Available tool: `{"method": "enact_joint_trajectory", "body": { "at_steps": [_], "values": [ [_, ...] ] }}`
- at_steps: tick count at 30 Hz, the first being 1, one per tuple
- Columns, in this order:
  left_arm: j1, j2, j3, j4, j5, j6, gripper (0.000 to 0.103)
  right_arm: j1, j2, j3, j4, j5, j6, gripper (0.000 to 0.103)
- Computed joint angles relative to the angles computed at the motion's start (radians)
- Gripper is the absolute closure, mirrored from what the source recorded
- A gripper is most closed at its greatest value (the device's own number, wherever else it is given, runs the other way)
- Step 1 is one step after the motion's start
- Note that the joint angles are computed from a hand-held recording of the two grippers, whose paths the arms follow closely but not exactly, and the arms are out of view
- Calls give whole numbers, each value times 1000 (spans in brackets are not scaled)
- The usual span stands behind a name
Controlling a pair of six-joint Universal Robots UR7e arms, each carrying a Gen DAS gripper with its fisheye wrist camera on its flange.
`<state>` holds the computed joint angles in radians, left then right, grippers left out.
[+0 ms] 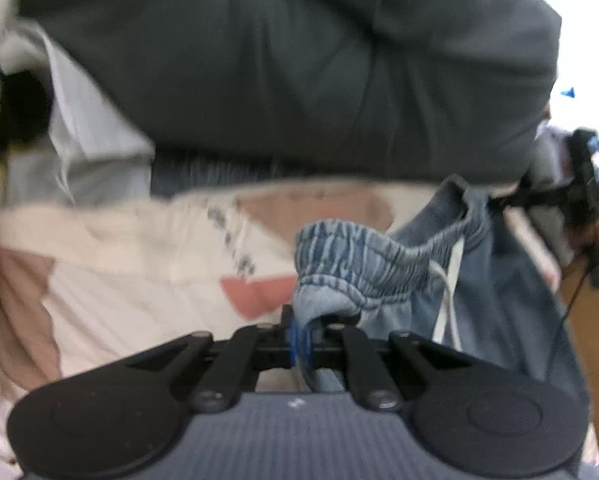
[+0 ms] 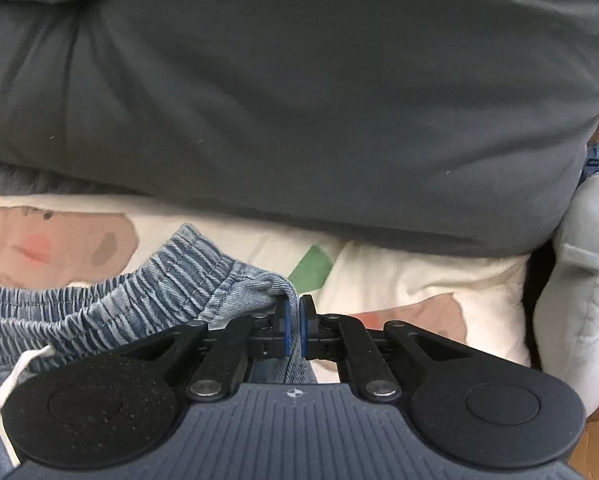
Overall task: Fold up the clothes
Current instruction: 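Lift the waistband with both tools and stretch it across the sheet, then lower the waistband onto the sheet and open both tools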
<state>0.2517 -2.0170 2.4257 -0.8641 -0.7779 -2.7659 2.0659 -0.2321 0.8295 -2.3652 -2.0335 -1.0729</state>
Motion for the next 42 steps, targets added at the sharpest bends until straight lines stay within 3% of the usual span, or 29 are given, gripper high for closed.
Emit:
{"method": "enact_joint_trajectory", "body": {
  "at_steps": [3,4,8,10,13,18,21,23,25,28,35,39,42],
  "values": [
    [78,-61,44,-134,11,121,81,-7,38,-48,51,-20,26,101],
    [89,-64,50,-150,12,135,72,-10,49,-59,61,-30,36,100],
    [44,-112,60,-91,30,52,46,-26,78,-103,133,-43,99,95],
    [27,-136,63,-63,35,15,45,-32,79,-108,148,-37,113,93],
    [33,-182,83,-78,56,5,45,-41,81,-131,182,-24,136,81],
    [64,-263,138,-145,125,-22,49,-59,104,-214,303,25,248,77],
    [73,-295,164,-181,155,-53,61,-64,105,-210,327,17,257,82],
    [74,-271,161,-172,153,-72,85,-68,91,-184,325,19,254,96],
    [49,-214,136,-100,120,-142,95,-62,78,-153,292,16,224,99],
    [-1,-153,93,-3,69,-209,97,-55,57,-120,230,40,176,100],
    [-31,-26,-30,191,20,-287,97,-31,30,-97,159,96,119,100],
    [-40,-31,-78,299,8,-313,97,-20,27,-108,139,128,119,101],
    [-12,-58,-78,304,16,-275,97,-14,40,-122,119,131,108,101]
  ]
}}
